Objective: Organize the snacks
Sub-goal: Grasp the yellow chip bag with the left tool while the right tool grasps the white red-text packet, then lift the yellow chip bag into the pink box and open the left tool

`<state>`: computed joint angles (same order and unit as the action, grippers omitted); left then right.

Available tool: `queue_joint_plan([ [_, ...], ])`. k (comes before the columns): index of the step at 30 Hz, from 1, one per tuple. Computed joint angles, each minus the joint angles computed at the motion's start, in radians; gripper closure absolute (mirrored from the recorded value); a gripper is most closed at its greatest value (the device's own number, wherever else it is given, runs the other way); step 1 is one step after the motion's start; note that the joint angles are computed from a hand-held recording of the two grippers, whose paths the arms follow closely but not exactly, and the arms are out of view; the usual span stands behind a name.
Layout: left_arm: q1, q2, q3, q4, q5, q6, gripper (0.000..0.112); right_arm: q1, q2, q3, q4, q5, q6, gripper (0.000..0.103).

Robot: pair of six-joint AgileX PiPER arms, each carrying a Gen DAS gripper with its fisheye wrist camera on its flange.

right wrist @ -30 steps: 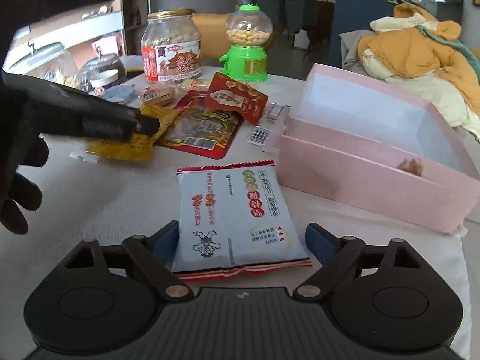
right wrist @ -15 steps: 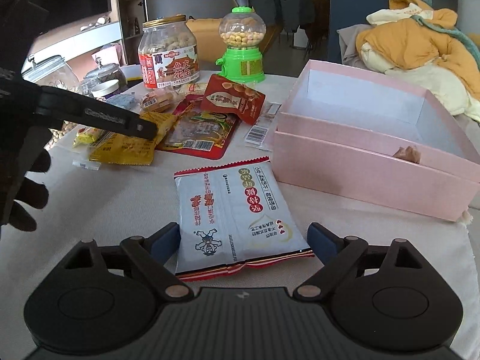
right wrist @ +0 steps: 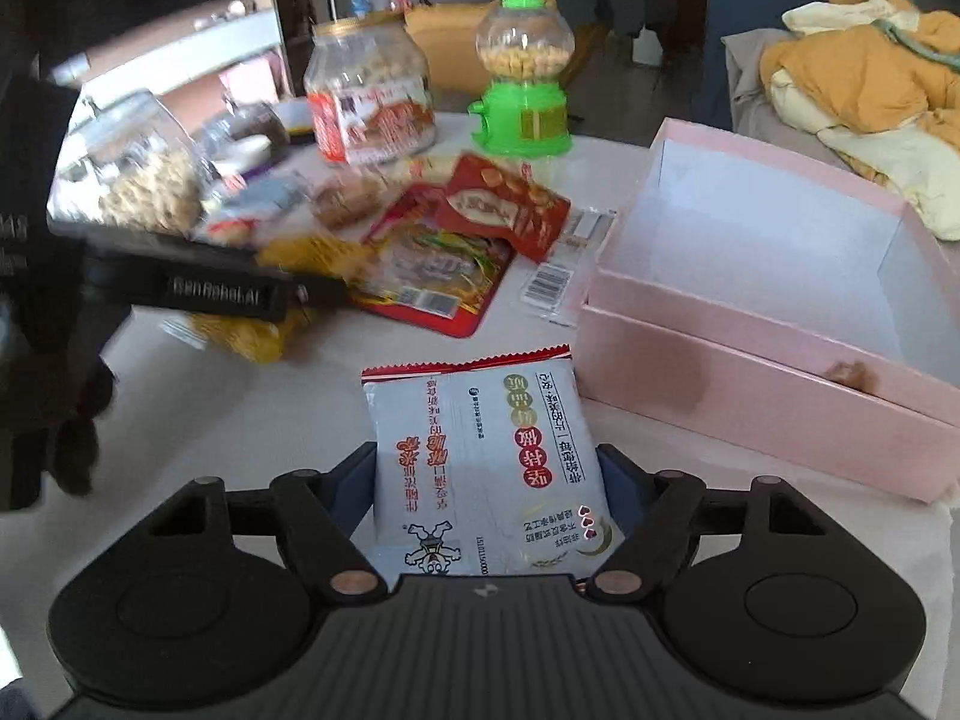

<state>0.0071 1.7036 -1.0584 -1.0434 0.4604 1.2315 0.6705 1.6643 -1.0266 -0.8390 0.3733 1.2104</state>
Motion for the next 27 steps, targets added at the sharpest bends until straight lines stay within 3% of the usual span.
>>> queue_joint_plan([
  [2, -0.014, -0.069, 0.091, -0.061, -0.012, 0.087, 0.046, 0.011, -0.074, 0.059, -0.015, -0.001, 0.014, 0.027],
  [6, -0.031, -0.202, 0.221, -0.132, 0.071, 0.189, 0.047, 0.071, -0.224, 0.176, -0.142, 0.095, 0.137, 0.027],
  [11, -0.127, -0.249, 0.152, -0.161, 0.153, 0.162, 0.047, 0.126, -0.368, 0.299, -0.232, 0.236, 0.238, 0.027],
  [15, -0.268, -0.110, -0.091, -0.178, 0.085, 0.099, 0.046, 0.108, -0.449, 0.367, -0.245, 0.280, 0.279, 0.027],
  [18, -0.329, 0.116, -0.389, -0.087, 0.106, -0.161, 0.044, 0.075, -0.497, 0.402, -0.251, 0.273, 0.309, 0.027],
  [20, -0.358, 0.271, -0.574, 0.051, 0.122, -0.361, 0.045, 0.057, -0.506, 0.415, -0.268, 0.275, 0.329, 0.027],
  [22, -0.374, 0.351, -0.652, 0.117, 0.096, -0.460, 0.050, 0.035, -0.497, 0.414, -0.271, 0.274, 0.329, 0.027],
  [24, -0.343, 0.354, -0.641, 0.023, 0.125, -0.400, 0.050, 0.018, -0.493, 0.411, -0.269, 0.273, 0.324, 0.027],
  [27, -0.263, 0.267, -0.477, -0.241, 0.140, -0.153, 0.050, -0.012, -0.511, 0.410, -0.283, 0.254, 0.313, 0.027],
])
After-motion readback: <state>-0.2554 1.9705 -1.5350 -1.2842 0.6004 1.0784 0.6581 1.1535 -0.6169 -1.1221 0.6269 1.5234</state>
